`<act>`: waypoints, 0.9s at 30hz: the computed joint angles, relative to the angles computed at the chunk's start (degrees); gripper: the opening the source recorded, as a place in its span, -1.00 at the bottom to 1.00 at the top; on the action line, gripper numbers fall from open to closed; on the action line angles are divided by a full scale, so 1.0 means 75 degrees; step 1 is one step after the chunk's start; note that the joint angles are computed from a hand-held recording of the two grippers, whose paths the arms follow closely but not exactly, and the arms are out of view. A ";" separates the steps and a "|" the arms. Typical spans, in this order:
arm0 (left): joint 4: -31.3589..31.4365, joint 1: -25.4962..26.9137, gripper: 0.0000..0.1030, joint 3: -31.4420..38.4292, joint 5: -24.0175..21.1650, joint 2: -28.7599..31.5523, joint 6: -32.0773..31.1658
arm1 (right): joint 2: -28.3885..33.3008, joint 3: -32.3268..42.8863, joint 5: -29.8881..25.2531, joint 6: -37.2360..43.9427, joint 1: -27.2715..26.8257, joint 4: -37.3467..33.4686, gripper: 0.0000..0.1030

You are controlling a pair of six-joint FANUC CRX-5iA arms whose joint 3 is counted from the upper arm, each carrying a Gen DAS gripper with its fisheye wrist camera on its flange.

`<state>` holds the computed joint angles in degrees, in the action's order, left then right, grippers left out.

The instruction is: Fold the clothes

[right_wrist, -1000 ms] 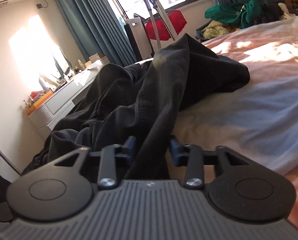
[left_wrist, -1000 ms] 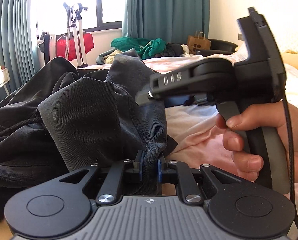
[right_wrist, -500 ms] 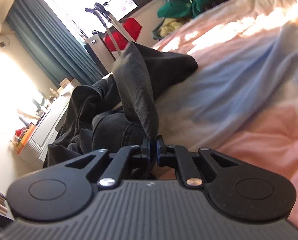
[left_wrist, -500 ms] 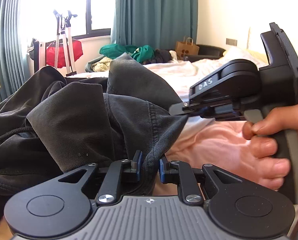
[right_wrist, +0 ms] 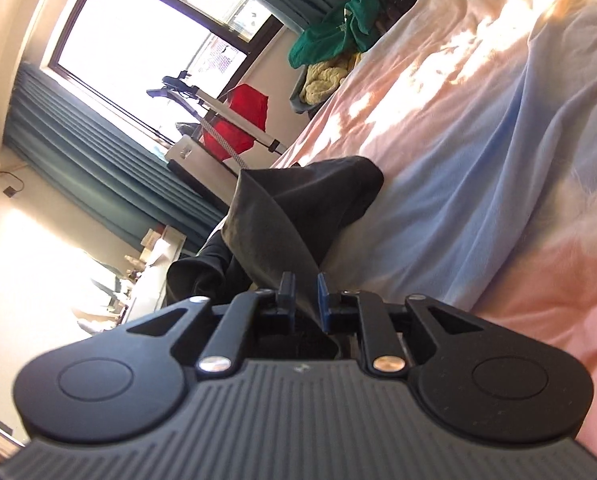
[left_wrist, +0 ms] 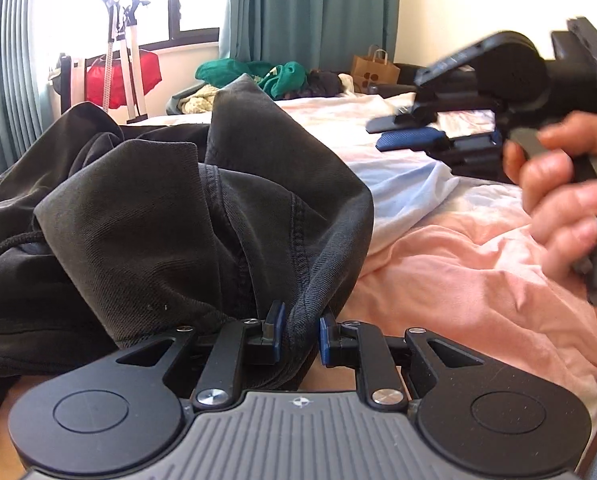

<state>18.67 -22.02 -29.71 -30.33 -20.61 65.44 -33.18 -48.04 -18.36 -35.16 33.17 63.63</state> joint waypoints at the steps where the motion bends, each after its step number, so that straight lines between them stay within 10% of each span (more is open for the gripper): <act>1: 0.0119 0.0017 -0.66 -0.0009 -0.0005 0.0044 -0.0121 | 0.0306 0.0311 0.0038 0.0574 -0.0092 -0.0398 0.16; 3: 0.0382 0.0014 -0.66 -0.0092 0.0095 0.0108 -0.0425 | 0.0975 0.0991 0.0293 0.1833 -0.0316 -0.1243 0.66; 6: 0.0891 0.0026 -0.66 -0.0366 0.0284 0.0074 -0.0968 | 0.2128 0.2135 0.0866 0.3543 -0.0696 -0.2483 0.65; 10: 0.2182 0.0091 -0.68 -0.0818 0.0589 0.0061 -0.2062 | 0.3854 0.4477 -0.0328 0.6478 -0.0660 -0.4991 0.62; 12: 0.2999 0.0096 -0.70 -0.1074 0.0725 0.0043 -0.2815 | 0.4598 0.5533 -0.1038 0.7580 -0.0722 -0.5903 0.29; 15: 0.3973 0.0139 -0.70 -0.1231 0.0544 0.0092 -0.3707 | 0.5258 0.6661 -0.2375 0.8998 -0.0774 -0.6778 -0.79; 23: 0.6896 0.0166 -0.73 -0.1715 0.0106 0.0008 -0.5720 | 0.3129 0.3914 -0.1131 0.5087 -0.1069 -0.1562 -0.83; 27: 0.7144 0.0043 -0.72 -0.1774 0.0228 -0.0104 -0.5815 | 0.1384 0.2095 -0.1943 0.2368 -0.1304 0.0740 -0.84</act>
<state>72.25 -21.69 -43.02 -28.62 -21.39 21.83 -22.80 -32.33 -32.94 -17.40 23.39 69.18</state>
